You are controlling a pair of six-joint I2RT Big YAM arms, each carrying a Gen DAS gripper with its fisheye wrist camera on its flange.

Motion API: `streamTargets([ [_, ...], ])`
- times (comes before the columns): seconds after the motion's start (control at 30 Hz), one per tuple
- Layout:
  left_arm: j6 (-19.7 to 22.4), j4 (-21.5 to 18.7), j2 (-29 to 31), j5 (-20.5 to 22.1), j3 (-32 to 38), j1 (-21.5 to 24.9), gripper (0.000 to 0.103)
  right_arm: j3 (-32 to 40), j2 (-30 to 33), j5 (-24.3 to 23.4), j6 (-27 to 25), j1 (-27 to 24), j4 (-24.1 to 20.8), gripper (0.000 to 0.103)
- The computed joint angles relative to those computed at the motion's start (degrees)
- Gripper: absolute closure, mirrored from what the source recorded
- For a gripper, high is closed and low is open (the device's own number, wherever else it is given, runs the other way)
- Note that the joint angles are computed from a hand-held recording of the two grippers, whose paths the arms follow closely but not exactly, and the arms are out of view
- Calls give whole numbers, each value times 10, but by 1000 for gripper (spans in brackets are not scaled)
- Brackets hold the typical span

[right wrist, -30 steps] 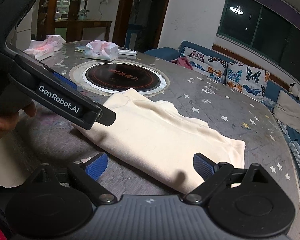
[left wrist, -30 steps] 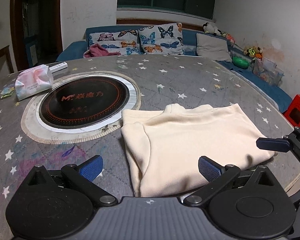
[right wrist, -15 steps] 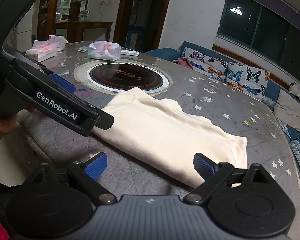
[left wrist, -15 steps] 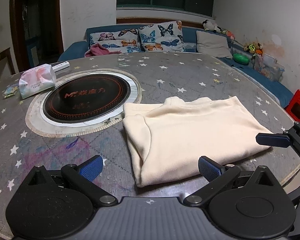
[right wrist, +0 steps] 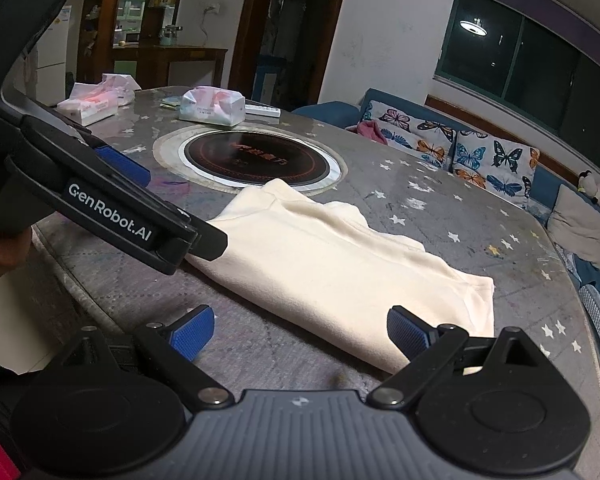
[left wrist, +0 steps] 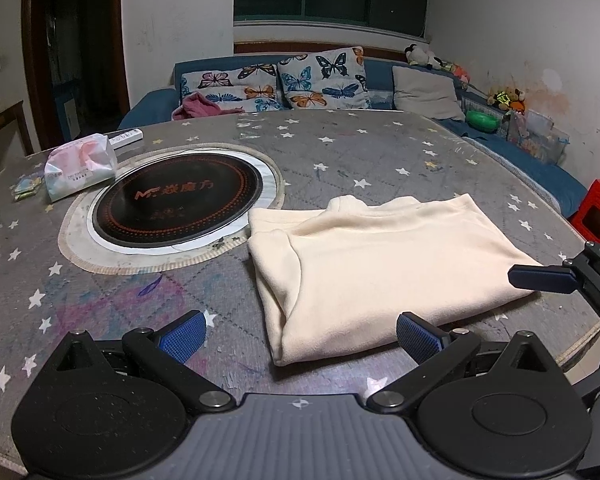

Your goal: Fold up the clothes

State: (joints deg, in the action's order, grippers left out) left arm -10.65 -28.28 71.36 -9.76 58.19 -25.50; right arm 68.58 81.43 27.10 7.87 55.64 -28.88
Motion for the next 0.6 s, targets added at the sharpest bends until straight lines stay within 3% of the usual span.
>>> streamTargets([
  [0.6,-4,6,-22,-11,-14,-6,0,2,0,-2,-19,12,16,8],
])
